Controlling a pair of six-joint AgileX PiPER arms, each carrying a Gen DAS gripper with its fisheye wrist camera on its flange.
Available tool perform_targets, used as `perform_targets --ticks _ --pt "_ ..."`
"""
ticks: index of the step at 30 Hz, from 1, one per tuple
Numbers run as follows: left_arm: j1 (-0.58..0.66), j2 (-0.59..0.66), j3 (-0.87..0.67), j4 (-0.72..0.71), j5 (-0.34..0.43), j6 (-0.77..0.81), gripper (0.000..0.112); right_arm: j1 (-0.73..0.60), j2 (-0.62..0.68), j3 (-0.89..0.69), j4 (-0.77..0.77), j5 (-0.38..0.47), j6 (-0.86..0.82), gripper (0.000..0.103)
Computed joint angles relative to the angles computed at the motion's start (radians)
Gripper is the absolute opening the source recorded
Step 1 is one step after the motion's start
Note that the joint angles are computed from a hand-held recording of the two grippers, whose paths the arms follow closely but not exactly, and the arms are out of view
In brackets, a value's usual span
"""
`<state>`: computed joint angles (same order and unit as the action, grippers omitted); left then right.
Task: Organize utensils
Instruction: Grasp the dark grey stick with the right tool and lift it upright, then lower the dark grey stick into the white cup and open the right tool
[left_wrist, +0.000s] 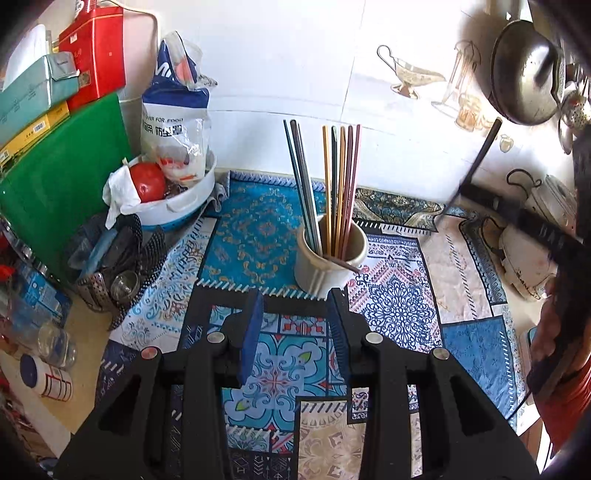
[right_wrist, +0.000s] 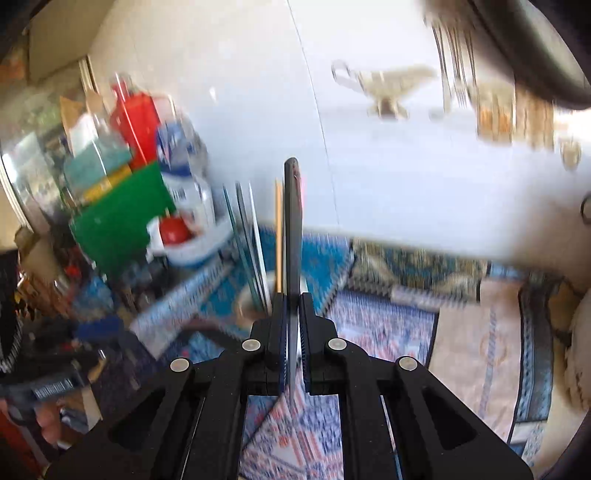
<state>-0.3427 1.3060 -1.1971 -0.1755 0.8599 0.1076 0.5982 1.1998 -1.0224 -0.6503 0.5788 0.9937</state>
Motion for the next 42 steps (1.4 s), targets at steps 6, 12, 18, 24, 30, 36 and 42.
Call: perform_targets --ticks 6,12,18,24,30,36,42 --pt "0.092 0.037 -0.048 -0.083 0.040 0.125 0.035 0.017 0.163 -0.236 -0.105 0.032 0.007 0.005" --pt "0.165 0.074 -0.082 -0.130 0.055 0.235 0.035 -0.029 0.263 -0.283 0.051 0.026 -0.109 0.005" --pt "0.206 0.110 -0.104 -0.184 0.068 0.301 0.035 -0.057 0.332 -0.325 0.156 0.072 -0.203 0.005" --pt "0.205 0.109 -0.100 -0.185 0.065 0.329 0.035 -0.072 0.336 -0.316 0.238 0.074 -0.261 0.005" --pt "0.194 0.136 -0.124 -0.187 0.061 0.324 0.035 -0.075 0.353 -0.316 0.268 0.097 -0.307 0.005" --pt "0.187 0.159 -0.121 -0.183 0.051 0.338 0.035 -0.105 0.392 -0.335 0.295 0.072 -0.302 0.005" --pt "0.200 0.192 -0.119 -0.159 0.043 0.364 0.035 -0.142 0.433 -0.369 0.348 0.052 -0.324 0.005"
